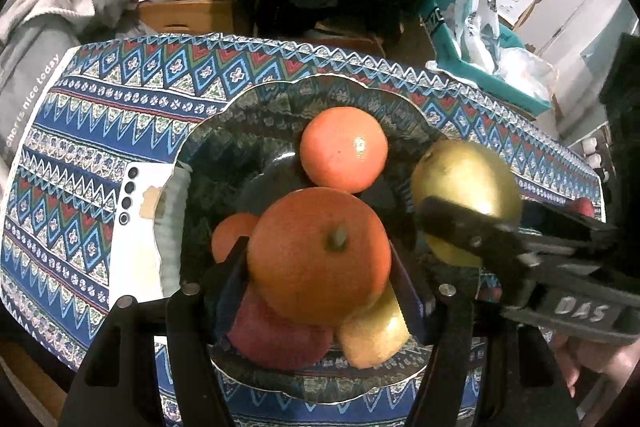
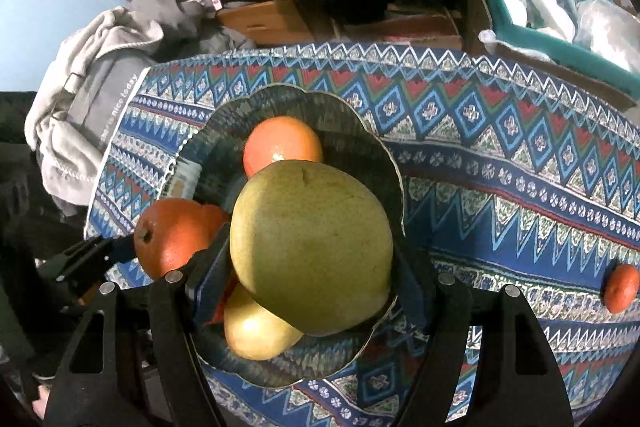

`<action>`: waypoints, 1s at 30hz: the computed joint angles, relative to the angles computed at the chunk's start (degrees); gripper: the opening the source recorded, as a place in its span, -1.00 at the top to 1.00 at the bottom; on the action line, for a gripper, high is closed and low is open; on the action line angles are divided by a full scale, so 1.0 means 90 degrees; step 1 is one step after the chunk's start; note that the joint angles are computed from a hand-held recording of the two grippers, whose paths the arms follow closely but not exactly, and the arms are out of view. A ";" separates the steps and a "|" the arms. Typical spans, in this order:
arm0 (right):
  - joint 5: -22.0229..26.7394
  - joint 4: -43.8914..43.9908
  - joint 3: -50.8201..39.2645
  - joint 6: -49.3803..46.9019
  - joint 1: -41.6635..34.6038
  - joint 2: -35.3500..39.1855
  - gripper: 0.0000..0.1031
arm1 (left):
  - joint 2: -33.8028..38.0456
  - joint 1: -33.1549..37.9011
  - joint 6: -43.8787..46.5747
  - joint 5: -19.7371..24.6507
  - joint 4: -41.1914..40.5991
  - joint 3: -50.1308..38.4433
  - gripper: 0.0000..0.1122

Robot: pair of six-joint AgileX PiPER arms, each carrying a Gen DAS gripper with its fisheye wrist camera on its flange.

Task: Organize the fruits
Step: 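Lower the pear and orange into the bowl and open both tools, then move both tools back toward the last red apple and tangerine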

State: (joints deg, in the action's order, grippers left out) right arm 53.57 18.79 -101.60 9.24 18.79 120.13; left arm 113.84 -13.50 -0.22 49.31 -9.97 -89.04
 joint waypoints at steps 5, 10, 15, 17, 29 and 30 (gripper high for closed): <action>-0.0148 0.0325 0.0205 -0.0076 -0.0129 -0.0028 -0.44 | -0.0183 -0.0133 0.0023 -0.0134 0.0189 0.0143 -0.21; -0.0169 0.0204 0.0106 -0.0092 -0.0139 -0.0186 -0.43 | -0.0298 -0.0122 0.0072 -0.0127 0.0099 0.0216 -0.21; 0.0104 -0.0840 -0.0138 0.0284 0.0140 -0.0283 -0.43 | -0.0401 -0.0177 -0.0008 -0.0153 0.0198 0.0283 -0.20; 0.0198 -0.1251 -0.0169 0.0439 0.0249 -0.0340 -0.43 | -0.0439 -0.0199 -0.0028 -0.0145 0.0218 0.0287 -0.21; 0.0310 -0.2483 0.0299 0.0889 0.0415 -0.1034 -0.44 | -0.0719 -0.0463 -0.0077 -0.0177 0.0356 0.0417 -0.21; 0.0304 -0.2529 0.0355 0.0897 0.0412 -0.1094 -0.44 | -0.0748 -0.0508 -0.0092 -0.0179 0.0401 0.0438 -0.21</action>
State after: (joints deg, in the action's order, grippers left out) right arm 56.31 -3.97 -98.40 17.31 22.50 110.28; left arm 107.11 -18.07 -1.05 47.70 -6.36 -85.09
